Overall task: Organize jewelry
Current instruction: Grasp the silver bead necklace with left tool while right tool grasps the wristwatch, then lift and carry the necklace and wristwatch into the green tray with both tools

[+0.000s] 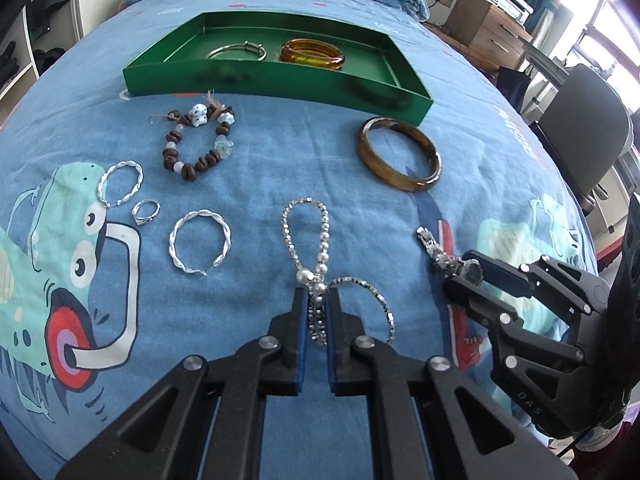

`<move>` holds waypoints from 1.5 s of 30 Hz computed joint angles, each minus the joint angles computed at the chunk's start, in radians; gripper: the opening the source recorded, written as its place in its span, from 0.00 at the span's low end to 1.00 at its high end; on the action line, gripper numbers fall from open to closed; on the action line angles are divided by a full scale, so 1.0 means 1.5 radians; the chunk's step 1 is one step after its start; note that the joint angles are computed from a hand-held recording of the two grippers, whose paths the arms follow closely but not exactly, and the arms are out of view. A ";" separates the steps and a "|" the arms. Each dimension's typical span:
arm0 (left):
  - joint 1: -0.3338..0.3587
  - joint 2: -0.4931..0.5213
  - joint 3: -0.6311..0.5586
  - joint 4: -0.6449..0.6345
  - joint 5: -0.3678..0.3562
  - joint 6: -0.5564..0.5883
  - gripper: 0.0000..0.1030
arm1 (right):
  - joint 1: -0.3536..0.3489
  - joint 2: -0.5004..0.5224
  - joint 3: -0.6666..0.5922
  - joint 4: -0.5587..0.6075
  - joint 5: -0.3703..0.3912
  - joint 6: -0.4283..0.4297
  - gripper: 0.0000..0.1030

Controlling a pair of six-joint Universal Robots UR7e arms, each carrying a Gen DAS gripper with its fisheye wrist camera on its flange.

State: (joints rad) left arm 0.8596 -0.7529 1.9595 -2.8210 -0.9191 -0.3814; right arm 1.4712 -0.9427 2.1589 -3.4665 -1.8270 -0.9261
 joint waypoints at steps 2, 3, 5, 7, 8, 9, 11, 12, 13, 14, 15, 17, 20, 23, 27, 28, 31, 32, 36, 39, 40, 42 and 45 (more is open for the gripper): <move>-0.006 -0.007 0.008 -0.006 -0.001 0.003 0.07 | 0.002 -0.006 0.014 -0.015 0.002 0.012 0.23; -0.008 -0.011 0.011 -0.008 -0.002 0.005 0.06 | 0.003 -0.012 0.024 -0.024 0.006 0.021 0.23; -0.012 -0.020 0.018 -0.009 -0.002 0.005 0.06 | 0.005 -0.019 0.036 -0.037 0.011 0.037 0.23; -0.017 -0.031 0.026 -0.014 -0.003 0.006 0.06 | 0.009 -0.025 0.048 -0.050 0.013 0.049 0.23; -0.018 -0.035 0.028 -0.014 -0.004 0.008 0.06 | 0.013 -0.028 0.054 -0.058 0.012 0.054 0.23; -0.020 -0.039 0.032 -0.016 -0.006 0.010 0.06 | 0.017 -0.031 0.059 -0.062 0.012 0.061 0.23; -0.023 -0.051 0.039 -0.020 -0.009 0.014 0.06 | 0.024 -0.037 0.065 -0.066 0.012 0.074 0.23; -0.025 -0.058 0.043 -0.023 -0.013 0.018 0.06 | 0.026 -0.039 0.067 -0.069 0.012 0.079 0.23; -0.026 -0.061 0.046 -0.027 -0.015 0.022 0.06 | 0.030 -0.042 0.069 -0.071 0.012 0.086 0.23; -0.028 -0.065 0.049 -0.030 -0.017 0.026 0.06 | 0.034 -0.044 0.070 -0.073 0.010 0.091 0.23; -0.029 -0.070 0.052 -0.033 -0.018 0.031 0.06 | 0.039 -0.047 0.071 -0.075 0.009 0.097 0.23; -0.031 -0.083 0.056 -0.037 -0.021 0.044 0.06 | 0.048 -0.050 0.072 -0.080 0.007 0.108 0.23; -0.033 -0.098 0.058 -0.038 -0.026 0.059 0.06 | 0.060 -0.052 0.069 -0.086 0.003 0.122 0.23; -0.032 -0.115 0.056 -0.040 -0.032 0.078 0.06 | 0.072 -0.050 0.063 -0.096 -0.001 0.136 0.23; -0.030 -0.135 0.052 -0.040 -0.038 0.093 0.06 | 0.086 -0.050 0.047 -0.089 -0.007 0.144 0.23; -0.029 -0.140 0.049 -0.039 -0.039 0.098 0.06 | 0.089 -0.051 0.045 -0.086 -0.009 0.145 0.23; -0.026 -0.150 0.034 -0.034 -0.037 0.119 0.06 | 0.100 -0.047 0.030 -0.080 -0.018 0.143 0.23; -0.024 -0.153 0.028 -0.032 -0.036 0.125 0.06 | 0.102 -0.047 0.026 -0.078 -0.019 0.143 0.23; -0.016 -0.159 -0.006 -0.024 -0.029 0.151 0.06 | 0.112 -0.045 0.004 -0.073 -0.022 0.147 0.23; -0.010 -0.154 -0.035 -0.025 -0.020 0.178 0.06 | 0.120 -0.043 -0.019 -0.065 -0.025 0.151 0.23; -0.007 -0.150 -0.053 -0.024 -0.017 0.190 0.06 | 0.122 -0.042 -0.028 -0.059 -0.026 0.153 0.23; -0.002 -0.141 -0.077 -0.023 -0.012 0.209 0.06 | 0.129 -0.037 -0.054 -0.048 -0.032 0.154 0.23; 0.011 -0.116 -0.132 -0.025 -0.005 0.245 0.06 | 0.138 -0.022 -0.099 -0.029 -0.043 0.155 0.23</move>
State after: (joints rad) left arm 0.8760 -0.9268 1.7612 -2.8585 -0.9264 -0.0136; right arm 1.6777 -0.9753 2.0099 -3.5099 -1.8912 -0.6935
